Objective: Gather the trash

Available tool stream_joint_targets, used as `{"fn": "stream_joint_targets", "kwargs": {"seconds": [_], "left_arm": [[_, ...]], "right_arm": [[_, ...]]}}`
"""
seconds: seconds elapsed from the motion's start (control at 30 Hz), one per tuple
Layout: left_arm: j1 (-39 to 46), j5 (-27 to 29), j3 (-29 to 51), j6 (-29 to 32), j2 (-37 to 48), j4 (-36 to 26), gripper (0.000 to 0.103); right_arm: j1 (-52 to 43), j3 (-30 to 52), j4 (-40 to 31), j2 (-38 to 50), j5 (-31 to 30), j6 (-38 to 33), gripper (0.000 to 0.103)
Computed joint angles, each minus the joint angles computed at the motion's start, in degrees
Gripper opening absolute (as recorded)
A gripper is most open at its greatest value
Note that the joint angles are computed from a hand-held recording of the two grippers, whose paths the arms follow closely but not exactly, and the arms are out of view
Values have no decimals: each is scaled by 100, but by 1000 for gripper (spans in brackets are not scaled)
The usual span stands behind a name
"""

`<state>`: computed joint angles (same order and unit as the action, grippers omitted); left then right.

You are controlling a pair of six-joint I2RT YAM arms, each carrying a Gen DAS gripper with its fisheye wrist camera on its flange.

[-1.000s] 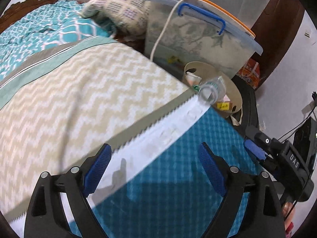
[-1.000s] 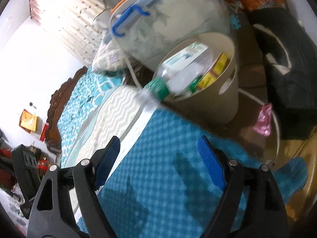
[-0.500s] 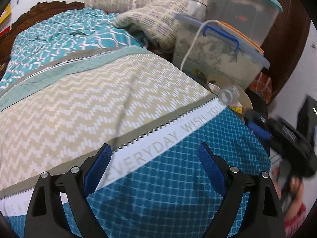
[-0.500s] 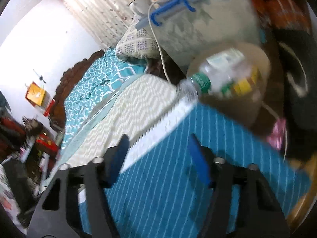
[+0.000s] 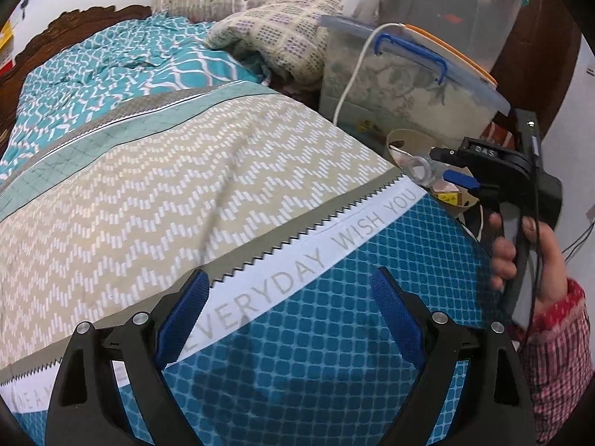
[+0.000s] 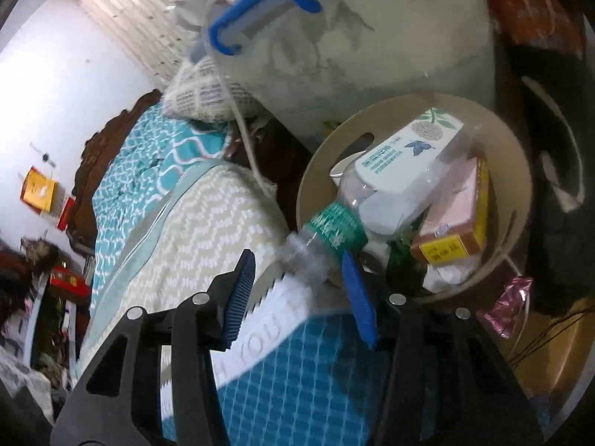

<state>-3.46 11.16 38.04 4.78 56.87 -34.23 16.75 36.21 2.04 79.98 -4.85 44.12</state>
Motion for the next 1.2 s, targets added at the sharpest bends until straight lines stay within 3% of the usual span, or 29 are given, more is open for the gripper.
{"fn": "stream_joint_targets", "kwargs": {"seconds": [0.1,0.17,0.37,0.5,0.63,0.83,1.2], "left_arm": [[-163,20,-26,-55,-5,25,85],[-279,11,-62,-74,-90,-3,85],[-378,28,-172,-17,-551,-217,94],[-220,124,-153,94,-869,-500,94],[-19,152,-122,196,-1163,-745,94],[382,106,-119,392,-1442,-1042,94],[2041,658,-37,1155,-1487,-1361,94]], "right_arm": [[394,-557,31,-754,166,235,52],[864,-935,-29,-1332,606,548,53],[2706,-1439,-876,-2574,2529,1820,63],[3871,-1246,-1683,-2770,3709,2692,77],[4863,-959,-2454,-2803,4534,3414,81],[5626,-515,-2900,-2490,4929,3864,85],[5983,138,-2618,-1530,4807,3755,86]]}}
